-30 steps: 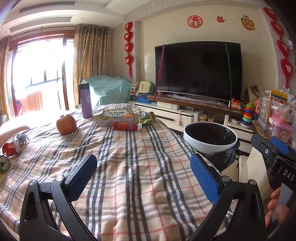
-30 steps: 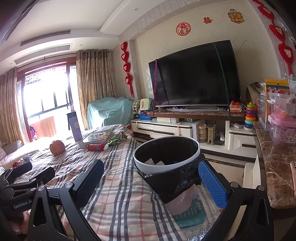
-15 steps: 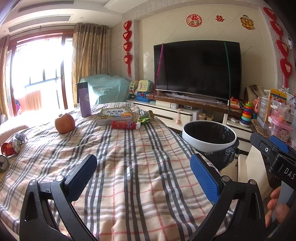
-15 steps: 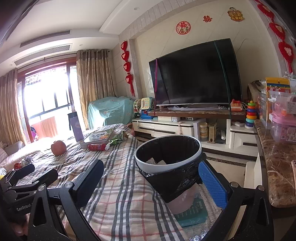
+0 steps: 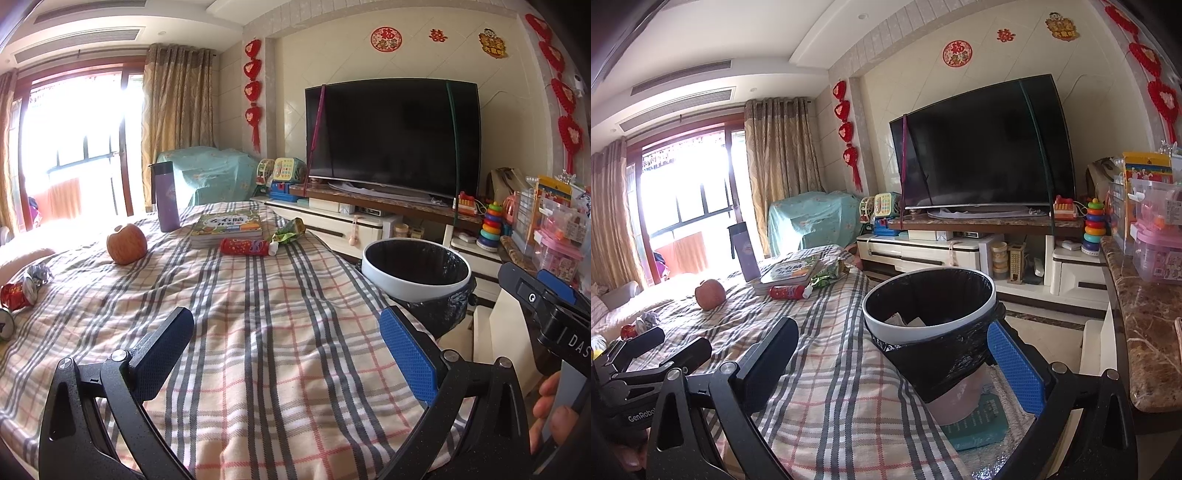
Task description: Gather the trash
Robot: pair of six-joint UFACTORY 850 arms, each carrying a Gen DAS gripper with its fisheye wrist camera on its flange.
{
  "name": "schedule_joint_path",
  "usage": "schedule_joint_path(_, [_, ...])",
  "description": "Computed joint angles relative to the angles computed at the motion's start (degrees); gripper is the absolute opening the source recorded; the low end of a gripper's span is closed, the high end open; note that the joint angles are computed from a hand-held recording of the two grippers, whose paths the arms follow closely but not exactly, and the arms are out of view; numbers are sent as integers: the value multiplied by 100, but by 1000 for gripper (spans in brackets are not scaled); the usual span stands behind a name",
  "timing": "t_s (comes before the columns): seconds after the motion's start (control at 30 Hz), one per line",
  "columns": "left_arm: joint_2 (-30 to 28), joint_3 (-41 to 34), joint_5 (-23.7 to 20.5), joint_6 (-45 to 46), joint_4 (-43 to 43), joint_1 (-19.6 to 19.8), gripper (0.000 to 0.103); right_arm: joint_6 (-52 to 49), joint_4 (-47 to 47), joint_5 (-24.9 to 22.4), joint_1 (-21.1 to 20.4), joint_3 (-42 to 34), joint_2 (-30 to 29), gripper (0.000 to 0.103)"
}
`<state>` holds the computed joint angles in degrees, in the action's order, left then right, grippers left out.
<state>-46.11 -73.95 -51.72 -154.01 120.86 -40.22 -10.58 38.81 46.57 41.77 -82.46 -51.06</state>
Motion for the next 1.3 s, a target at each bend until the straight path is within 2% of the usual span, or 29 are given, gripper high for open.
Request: schedule_joint_path(1.3, [-11, -68, 312, -80, 214, 125, 103, 206, -178, -321, -41, -130, -36, 103])
